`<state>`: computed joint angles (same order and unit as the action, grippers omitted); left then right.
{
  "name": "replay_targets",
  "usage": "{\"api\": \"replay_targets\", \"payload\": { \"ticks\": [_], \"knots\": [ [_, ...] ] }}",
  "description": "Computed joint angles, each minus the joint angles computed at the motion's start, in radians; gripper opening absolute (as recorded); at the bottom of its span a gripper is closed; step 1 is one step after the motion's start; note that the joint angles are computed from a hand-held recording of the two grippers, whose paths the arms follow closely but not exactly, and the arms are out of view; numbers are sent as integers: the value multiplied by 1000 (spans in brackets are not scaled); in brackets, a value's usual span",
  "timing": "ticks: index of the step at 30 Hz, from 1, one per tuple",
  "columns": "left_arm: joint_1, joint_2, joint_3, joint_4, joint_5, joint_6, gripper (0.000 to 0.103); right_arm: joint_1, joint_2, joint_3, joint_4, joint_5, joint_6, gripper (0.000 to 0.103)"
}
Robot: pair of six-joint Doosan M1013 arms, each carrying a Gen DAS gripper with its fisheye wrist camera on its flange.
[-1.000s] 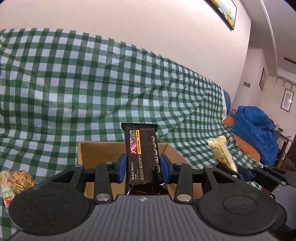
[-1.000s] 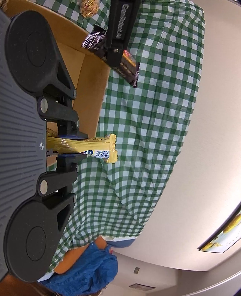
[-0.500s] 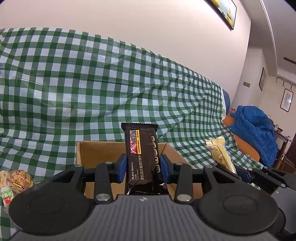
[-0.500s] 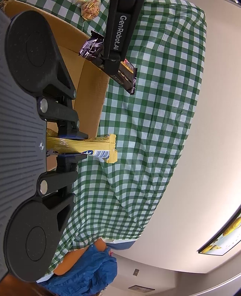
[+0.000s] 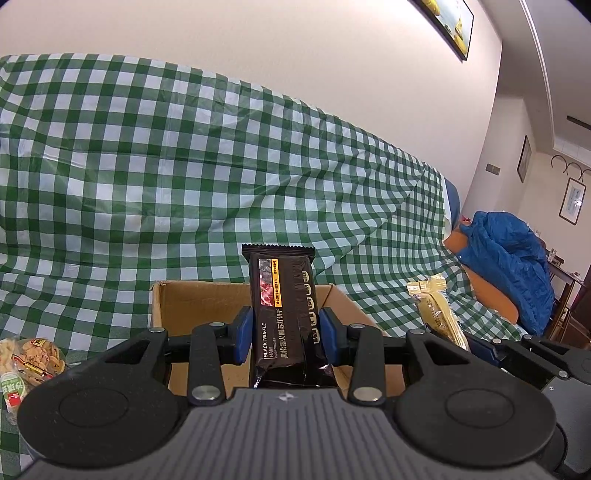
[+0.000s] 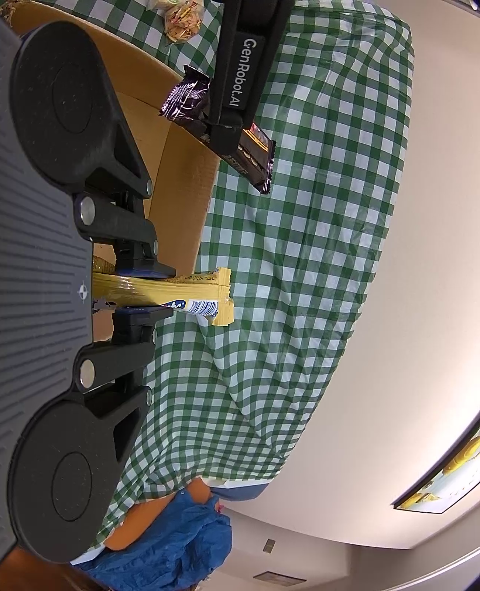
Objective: Organize snacks
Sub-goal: 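Open both tools to drop the chocolate and yellow bars into the box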
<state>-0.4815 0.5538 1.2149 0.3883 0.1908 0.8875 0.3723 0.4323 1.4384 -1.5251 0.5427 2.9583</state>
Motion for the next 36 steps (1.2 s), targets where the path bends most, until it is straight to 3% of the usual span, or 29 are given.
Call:
{"api": "replay_targets", "payload": {
  "ticks": [26,29,31,36],
  "knots": [
    [-4,-1,-3,72,1,-79,42,1,1,0,-8,2,3,15],
    [-2,-1,-5,16,1,-27,43,2,2,-1,1,0,-9,15],
    [0,3,-14,-68,19,52,54,2,7,-9,37,1,-52,15],
    [1,5,-16,-6,27,-34,55,6,15,-19,47,25,-76,32]
  ]
}}
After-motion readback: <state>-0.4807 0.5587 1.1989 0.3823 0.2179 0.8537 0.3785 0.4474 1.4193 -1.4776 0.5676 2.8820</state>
